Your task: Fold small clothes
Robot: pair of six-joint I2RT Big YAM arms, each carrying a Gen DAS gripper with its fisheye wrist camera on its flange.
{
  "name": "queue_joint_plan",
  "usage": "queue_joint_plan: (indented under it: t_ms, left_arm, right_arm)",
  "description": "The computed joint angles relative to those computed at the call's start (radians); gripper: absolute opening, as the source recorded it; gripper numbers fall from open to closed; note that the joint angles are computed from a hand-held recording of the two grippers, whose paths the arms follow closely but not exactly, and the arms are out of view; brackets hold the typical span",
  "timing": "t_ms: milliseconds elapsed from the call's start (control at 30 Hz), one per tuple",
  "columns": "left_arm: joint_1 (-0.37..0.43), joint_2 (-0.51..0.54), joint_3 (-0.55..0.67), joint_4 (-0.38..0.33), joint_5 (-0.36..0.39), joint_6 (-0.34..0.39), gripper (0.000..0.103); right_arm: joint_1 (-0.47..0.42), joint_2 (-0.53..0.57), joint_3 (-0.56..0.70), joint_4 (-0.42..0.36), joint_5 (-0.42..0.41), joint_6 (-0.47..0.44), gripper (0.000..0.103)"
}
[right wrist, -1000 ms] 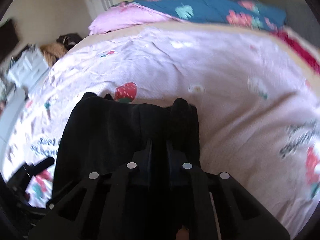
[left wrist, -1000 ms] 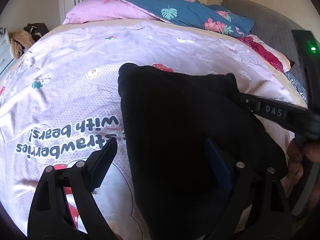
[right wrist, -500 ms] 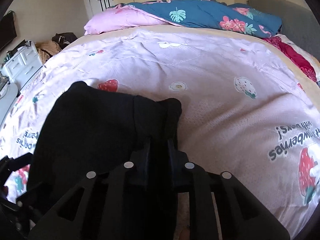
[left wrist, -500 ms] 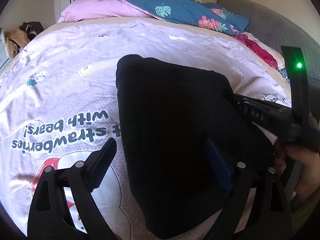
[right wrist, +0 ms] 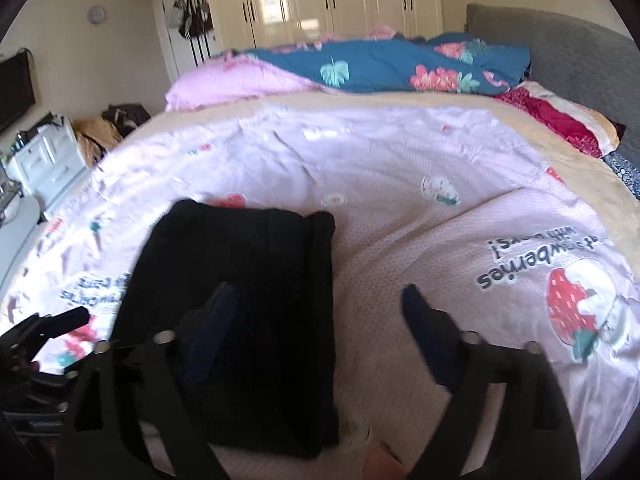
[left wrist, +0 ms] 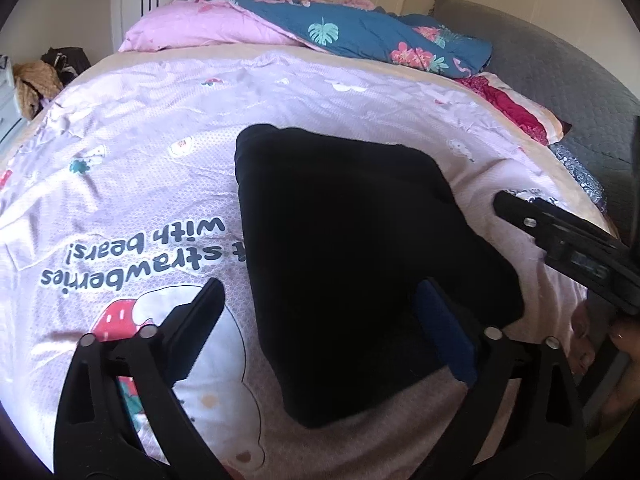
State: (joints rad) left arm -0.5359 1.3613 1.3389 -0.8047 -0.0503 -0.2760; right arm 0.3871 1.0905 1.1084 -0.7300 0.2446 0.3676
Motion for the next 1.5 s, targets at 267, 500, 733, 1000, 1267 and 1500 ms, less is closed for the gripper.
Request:
queue_joint_plan:
  t_ms: [267,500,733,1000,1267,1500]
  left_arm:
    - [-0.016,-0.086,-0.033,-0.013,-0.032,0.012,0.094]
    - [-0.037,-0.179,-0.094,-0.003,-0.067,0.014,0.094]
    - [-0.052,-0.263,-0.160,0.013,-0.095,0.012,0.094]
    - [-0.056,-0.333,-0.259,0.034,-0.104,0.003,0.094]
    - [-0.048,-0.364,-0.327,0.059,-0.088,-0.021,0.094]
    - [-0.046,-0.366,-0.338,0.063,-0.104,-0.026,0.094]
  right_arm:
    - [0.130,-0.164,-0.059,-0.004,0.138,-0.028,0.099]
    - [0.230,-0.256,-0.095,-0.025,0.226,0.001,0.099]
    - [0.318,-0.302,-0.121,-0.077,0.309,0.050,0.099]
    - [0.420,-0.364,-0.201,-0.118,0.436,0.171,0.099]
    - [0.491,-0.375,-0.264,-0.162,0.481,0.279,0.099]
    - [0.496,-0.349,-0.274,-0.175,0.465,0.302,0.099]
